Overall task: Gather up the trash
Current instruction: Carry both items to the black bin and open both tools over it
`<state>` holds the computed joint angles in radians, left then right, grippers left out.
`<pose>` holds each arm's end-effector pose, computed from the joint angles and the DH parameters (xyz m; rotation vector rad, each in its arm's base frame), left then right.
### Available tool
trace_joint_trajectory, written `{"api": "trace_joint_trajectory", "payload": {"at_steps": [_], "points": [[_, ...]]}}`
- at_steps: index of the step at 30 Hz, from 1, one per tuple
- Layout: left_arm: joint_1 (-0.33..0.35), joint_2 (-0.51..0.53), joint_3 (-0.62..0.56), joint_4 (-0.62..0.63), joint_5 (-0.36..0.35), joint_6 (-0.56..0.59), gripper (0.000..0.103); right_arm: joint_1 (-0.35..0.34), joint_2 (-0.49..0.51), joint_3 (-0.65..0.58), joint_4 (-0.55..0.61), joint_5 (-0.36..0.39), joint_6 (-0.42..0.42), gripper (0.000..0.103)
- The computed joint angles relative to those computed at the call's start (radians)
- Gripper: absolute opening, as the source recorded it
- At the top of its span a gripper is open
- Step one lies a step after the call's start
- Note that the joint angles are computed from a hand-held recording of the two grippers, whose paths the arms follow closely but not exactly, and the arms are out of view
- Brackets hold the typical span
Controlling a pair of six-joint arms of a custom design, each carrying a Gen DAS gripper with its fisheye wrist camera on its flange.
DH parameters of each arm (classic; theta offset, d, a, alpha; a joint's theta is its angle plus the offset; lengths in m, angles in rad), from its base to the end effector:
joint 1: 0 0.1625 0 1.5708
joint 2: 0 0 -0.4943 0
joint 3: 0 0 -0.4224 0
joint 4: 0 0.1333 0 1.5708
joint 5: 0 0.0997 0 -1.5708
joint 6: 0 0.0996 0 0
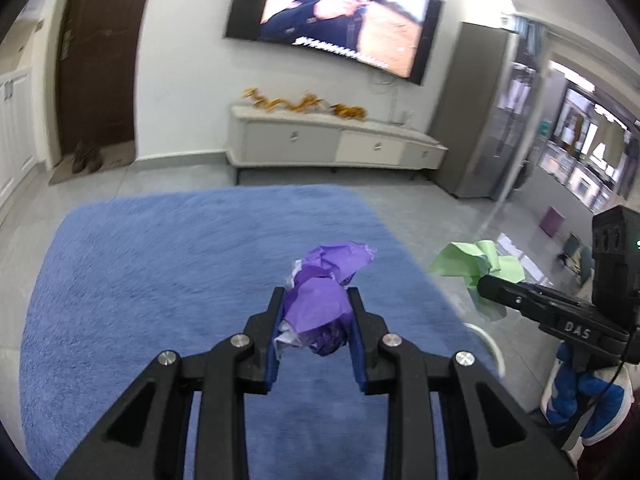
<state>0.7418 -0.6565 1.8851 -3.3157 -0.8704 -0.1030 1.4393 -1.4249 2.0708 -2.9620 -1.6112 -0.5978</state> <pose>-0.3514 -0.5899 0.0493 0.6767 2.4754 -1.0217 0.0561 -0.5621 0.3918 0.5984 -2.6115 0.9591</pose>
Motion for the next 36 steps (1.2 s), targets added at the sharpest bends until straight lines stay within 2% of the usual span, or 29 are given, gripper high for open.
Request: {"api": "trace_joint_trajectory", "payload": {"at_steps": [6,11,15,20,28,31,34,36], "points": [[-0.075,0.072,-0.095,0.068,-0.072,0.021,0.027,-0.085,-0.142,0.048,-0.036,0.011,0.003,0.02],[-0.111,0.187,-0.255,0.208,-0.145,0.029,0.027,-0.205,-0.228,0.054,-0.033,0.05,0.011,0.02],[-0.124,0.306,-0.419,0.357,-0.21,0.021,0.027,-0.303,-0.248,0.038,-0.017,0.062,0.036,0.02],[-0.116,0.445,-0.632,0.574,-0.251,-0.006,0.027,-0.388,-0.197,-0.006,0.02,0.015,0.06,0.02],[-0.092,0.67,-1.015,0.992,-0.278,-0.053,0.028,-0.446,-0.059,-0.104,0.087,-0.099,0.114,0.02],[-0.086,0.729,-1.116,1.085,-0.266,-0.064,0.028,-0.452,-0.021,-0.126,0.096,-0.14,0.111,0.02],[-0.072,0.777,-1.208,1.145,-0.285,-0.092,0.028,-0.452,0.007,-0.14,0.102,-0.171,0.121,0.023],[-0.063,0.799,-1.255,1.173,-0.306,-0.109,0.034,-0.461,0.011,-0.133,0.093,-0.184,0.117,0.023]]}}
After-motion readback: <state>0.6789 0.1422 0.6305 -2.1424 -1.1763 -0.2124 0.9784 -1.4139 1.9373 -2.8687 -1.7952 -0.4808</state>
